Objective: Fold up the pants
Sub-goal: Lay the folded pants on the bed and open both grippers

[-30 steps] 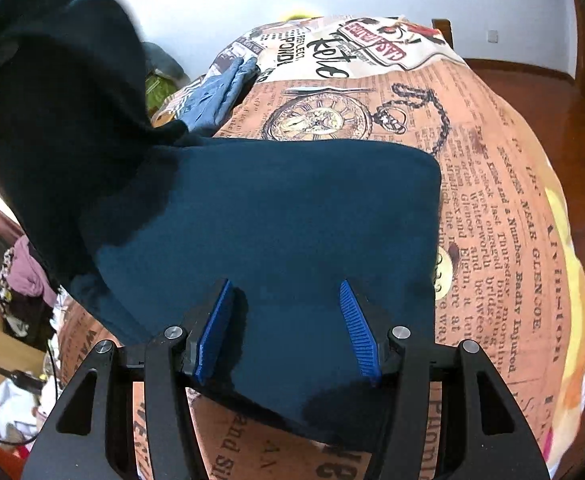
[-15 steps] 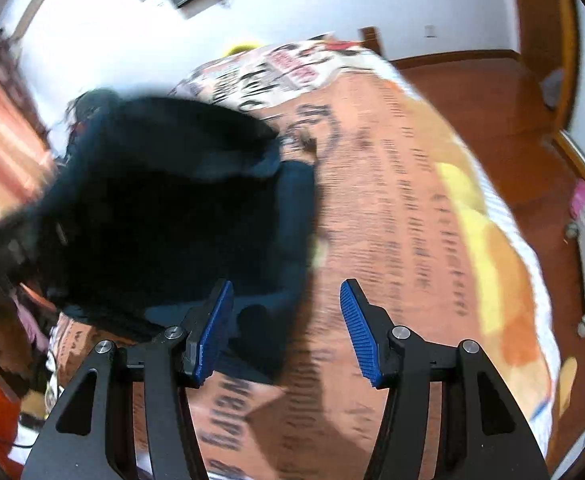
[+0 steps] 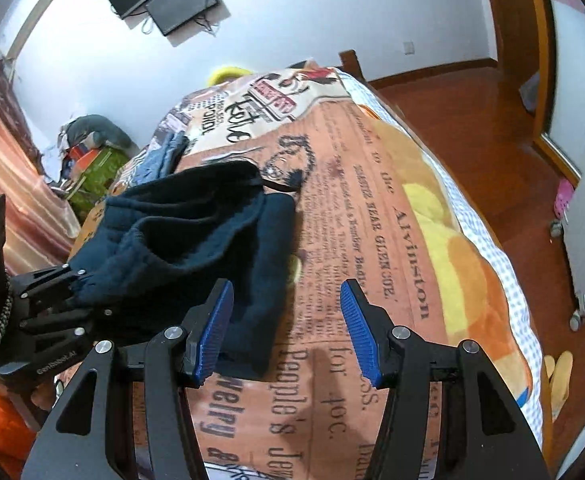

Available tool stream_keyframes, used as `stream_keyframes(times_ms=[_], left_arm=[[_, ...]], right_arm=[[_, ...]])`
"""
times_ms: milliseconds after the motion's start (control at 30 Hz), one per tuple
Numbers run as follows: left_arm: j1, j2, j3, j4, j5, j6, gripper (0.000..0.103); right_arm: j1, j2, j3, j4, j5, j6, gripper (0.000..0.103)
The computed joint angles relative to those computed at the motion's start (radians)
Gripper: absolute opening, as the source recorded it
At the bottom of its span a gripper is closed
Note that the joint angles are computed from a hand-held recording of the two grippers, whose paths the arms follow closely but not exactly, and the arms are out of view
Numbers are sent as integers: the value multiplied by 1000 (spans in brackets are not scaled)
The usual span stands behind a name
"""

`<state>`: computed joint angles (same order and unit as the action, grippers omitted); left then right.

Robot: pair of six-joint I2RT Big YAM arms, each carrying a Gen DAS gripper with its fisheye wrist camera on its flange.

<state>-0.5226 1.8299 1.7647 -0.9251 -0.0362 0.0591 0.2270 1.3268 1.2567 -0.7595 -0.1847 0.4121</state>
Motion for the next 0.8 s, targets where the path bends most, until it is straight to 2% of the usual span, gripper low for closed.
stream_keyframes(times_ms=[67, 133, 167, 200, 267, 433, 600, 700, 800], left_arm=[[4, -10, -3, -12, 21, -12, 34], [10, -25, -12, -14, 68, -22, 54], [12, -43, -28, 1, 87, -28, 67], [10, -58, -42, 20, 83, -28, 75], [5, -101, -87, 86, 44, -25, 81], [30, -136, -94, 123, 19, -60, 81], [92, -132, -79, 146, -32, -93, 83], [132, -94, -49, 108, -43, -114, 84], [155, -51, -24, 48, 35, -144, 84]], right_arm=[[4, -2, 1, 5, 1, -5, 52], [8, -5, 3, 7, 3, -7, 52], [10, -7, 3, 9, 4, -7, 52], [11, -7, 3, 11, 5, -7, 52], [16, -9, 1, 14, 8, -5, 52], [31, -8, 7, 10, 8, -4, 52], [50, -3, 16, 1, -4, -14, 52], [65, 4, 18, -8, -26, -26, 52], [80, 14, 19, -11, -35, -30, 54]])
